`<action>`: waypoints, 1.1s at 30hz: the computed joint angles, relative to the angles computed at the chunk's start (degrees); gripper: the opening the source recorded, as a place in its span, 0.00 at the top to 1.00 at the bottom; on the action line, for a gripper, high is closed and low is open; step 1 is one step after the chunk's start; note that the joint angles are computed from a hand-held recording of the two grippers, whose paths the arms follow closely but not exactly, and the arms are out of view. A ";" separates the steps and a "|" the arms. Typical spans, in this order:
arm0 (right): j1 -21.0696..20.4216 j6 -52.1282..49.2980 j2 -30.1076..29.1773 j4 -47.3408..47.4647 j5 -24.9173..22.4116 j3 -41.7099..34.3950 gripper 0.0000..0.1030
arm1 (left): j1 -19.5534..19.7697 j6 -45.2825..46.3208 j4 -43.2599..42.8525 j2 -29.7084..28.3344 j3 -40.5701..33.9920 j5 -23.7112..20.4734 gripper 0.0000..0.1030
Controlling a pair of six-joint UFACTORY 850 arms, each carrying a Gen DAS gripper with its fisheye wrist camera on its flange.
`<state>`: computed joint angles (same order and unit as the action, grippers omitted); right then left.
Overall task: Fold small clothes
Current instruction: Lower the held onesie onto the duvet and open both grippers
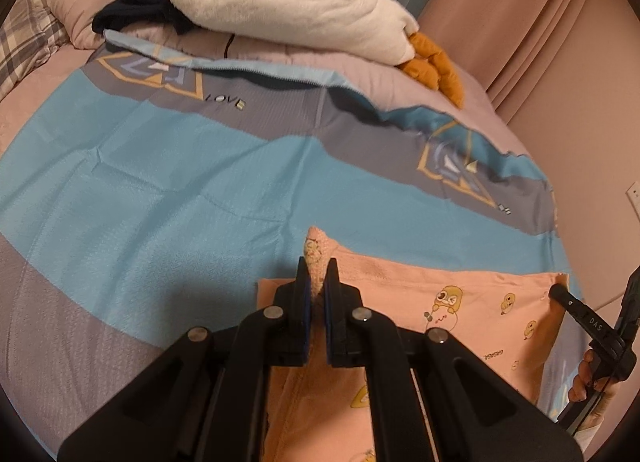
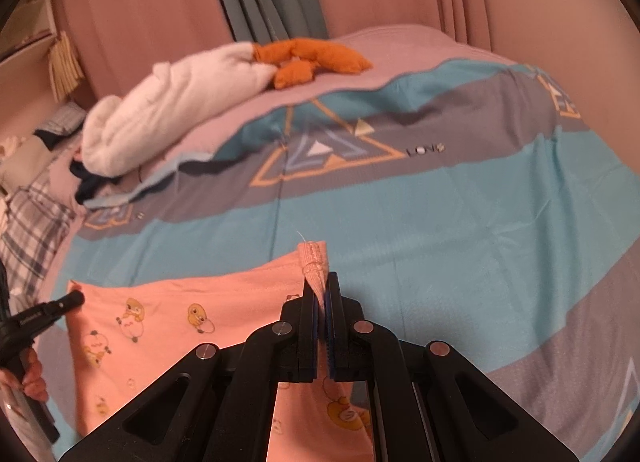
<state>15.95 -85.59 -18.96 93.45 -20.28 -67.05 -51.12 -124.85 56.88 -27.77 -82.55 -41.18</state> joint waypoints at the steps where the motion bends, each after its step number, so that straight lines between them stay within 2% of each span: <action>1: 0.16 1.82 -0.72 -1.78 0.38 -0.60 0.96 | 0.31 0.77 -0.72 -0.31 -0.20 0.22 0.95; 4: 0.64 6.14 -2.37 -6.43 2.10 -2.12 0.96 | 1.21 2.90 -2.96 -1.12 -0.50 1.11 0.95; 9: 0.71 14.39 -4.91 -14.19 2.26 -4.37 0.96 | 2.35 5.53 -6.07 -2.13 -0.52 2.60 0.95; 12: 1.40 19.43 -5.82 -19.72 4.52 -5.18 0.96 | 2.73 7.51 -7.67 -2.95 -0.97 2.58 0.95; 24: 1.79 33.22 -8.96 -33.05 4.31 -7.78 0.96 | 3.99 10.12 -11.55 -4.67 -1.32 3.97 0.93; 33: 2.12 43.46 -9.40 -42.65 5.39 -8.24 0.96 | 3.43 13.17 -13.54 -5.32 -2.83 1.53 0.91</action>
<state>18.07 -42.13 -28.37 50.81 -14.89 -75.29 -47.69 -111.68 43.34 -33.08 -85.38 -39.65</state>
